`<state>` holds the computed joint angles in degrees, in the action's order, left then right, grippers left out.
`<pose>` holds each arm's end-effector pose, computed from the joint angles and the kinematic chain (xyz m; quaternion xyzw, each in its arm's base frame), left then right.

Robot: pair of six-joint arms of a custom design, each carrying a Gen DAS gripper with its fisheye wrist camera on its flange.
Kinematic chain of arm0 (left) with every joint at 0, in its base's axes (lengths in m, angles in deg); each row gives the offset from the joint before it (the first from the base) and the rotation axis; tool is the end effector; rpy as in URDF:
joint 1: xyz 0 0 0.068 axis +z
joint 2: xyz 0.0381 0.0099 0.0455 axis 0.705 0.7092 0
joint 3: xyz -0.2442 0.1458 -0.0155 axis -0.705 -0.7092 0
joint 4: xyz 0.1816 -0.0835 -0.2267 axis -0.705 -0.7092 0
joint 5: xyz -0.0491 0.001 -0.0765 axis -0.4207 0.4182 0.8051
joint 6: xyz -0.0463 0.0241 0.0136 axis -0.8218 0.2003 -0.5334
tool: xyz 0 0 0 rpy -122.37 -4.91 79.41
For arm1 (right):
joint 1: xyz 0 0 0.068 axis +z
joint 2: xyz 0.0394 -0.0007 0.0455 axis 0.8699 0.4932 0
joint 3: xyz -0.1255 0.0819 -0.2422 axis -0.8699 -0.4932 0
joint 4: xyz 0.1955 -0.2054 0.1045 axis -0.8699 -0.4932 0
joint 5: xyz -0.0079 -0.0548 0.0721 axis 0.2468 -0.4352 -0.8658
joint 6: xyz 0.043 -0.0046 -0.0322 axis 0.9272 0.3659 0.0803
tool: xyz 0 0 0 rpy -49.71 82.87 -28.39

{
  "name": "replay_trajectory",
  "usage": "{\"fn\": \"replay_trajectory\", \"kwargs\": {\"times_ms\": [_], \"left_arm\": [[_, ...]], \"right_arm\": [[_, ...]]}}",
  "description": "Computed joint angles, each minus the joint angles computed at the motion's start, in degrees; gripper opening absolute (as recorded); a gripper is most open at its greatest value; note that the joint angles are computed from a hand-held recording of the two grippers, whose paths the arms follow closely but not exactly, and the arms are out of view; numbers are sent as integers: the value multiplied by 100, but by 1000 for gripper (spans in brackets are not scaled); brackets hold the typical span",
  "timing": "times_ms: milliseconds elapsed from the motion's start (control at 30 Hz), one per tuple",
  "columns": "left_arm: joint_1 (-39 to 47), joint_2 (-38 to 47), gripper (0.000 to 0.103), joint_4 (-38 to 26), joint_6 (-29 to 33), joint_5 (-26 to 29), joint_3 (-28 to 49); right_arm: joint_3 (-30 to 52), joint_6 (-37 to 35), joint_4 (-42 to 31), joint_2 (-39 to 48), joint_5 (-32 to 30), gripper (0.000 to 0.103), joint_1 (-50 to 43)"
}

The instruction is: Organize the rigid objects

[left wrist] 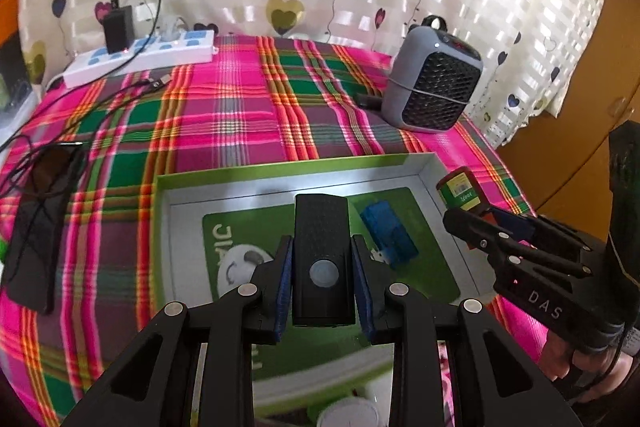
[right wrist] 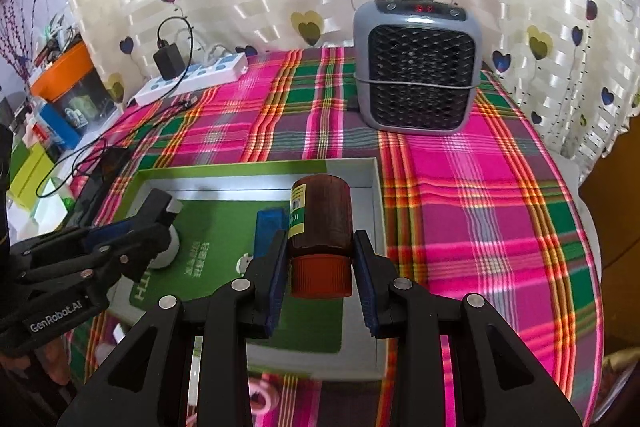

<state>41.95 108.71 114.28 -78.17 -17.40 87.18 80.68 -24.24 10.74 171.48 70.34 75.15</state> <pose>0.2536 -0.0180 0.0154 -0.0485 0.9387 -0.1123 0.3222 0.2755 0.0790 0.0127 -0.1505 0.9243 0.1283 0.3265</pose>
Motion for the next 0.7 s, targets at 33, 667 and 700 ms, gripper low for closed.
{"fn": "replay_trajectory", "kwargs": {"times_ms": [33,667,700], "left_arm": [[10,95,26,6,-8,26,65],[-66,1095,26,-9,-23,-53,831],[-71,1135,26,-6,-19,-49,848]], "right_arm": [[86,-18,-35,76,6,33,8],[995,-127,-355,932,83,33,88],[1008,-130,-351,947,84,33,95]]}}
